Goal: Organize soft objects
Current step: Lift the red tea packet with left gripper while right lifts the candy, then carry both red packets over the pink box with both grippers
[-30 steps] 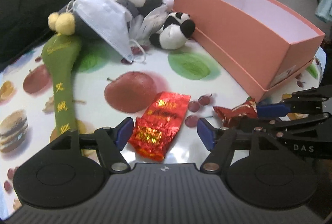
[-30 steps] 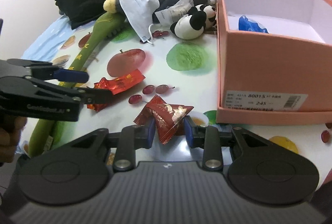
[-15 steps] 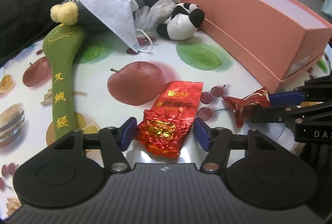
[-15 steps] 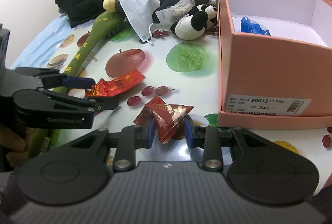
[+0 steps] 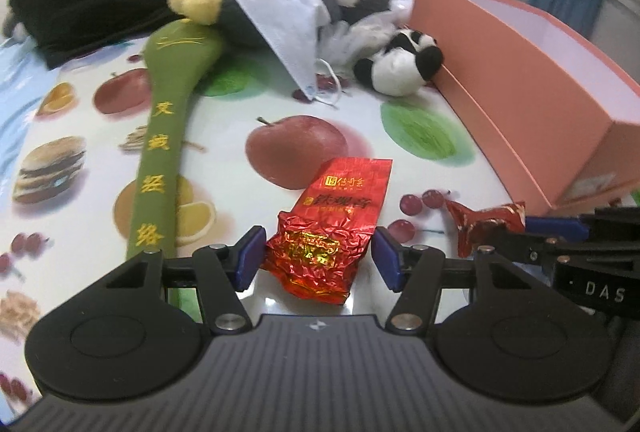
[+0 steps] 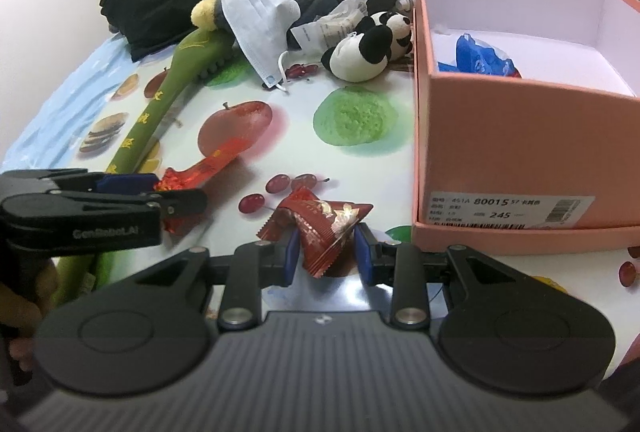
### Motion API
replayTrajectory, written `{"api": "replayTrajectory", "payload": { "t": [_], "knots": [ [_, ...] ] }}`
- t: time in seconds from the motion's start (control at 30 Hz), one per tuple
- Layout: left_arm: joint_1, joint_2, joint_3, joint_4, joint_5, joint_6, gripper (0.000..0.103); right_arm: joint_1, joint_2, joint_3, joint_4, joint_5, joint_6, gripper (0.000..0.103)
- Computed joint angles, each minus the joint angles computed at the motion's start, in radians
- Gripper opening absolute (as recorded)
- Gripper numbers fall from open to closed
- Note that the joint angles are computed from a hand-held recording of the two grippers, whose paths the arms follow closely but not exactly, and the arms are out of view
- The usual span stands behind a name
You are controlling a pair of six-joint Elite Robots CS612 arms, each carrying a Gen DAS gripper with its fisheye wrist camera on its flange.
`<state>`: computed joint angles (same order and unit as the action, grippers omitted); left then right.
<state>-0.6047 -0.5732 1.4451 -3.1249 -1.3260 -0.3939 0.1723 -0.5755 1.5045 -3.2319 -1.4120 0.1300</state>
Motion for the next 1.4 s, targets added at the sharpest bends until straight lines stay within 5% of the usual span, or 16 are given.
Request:
{"api": "replayTrajectory", "payload": {
  "t": [0.47, 0.97, 1.4],
  "knots": [
    [-0.023, -0.055, 0.037, -0.013, 0.052, -0.146, 0.064, -0.005, -0.049, 0.018, -0.031, 0.007, 0.004, 0.033],
    [-0.025, -0.092, 0.009, -0.048, 0.064, -0.146, 0.064, -0.026, -0.094, 0.017, -0.120, 0.010, 0.003, 0.033],
    [-0.040, -0.064, -0.125, -0.126, 0.023, -0.098, 0.064, -0.053, -0.116, -0.002, -0.219, -0.054, -0.007, 0.033]
  ]
}}
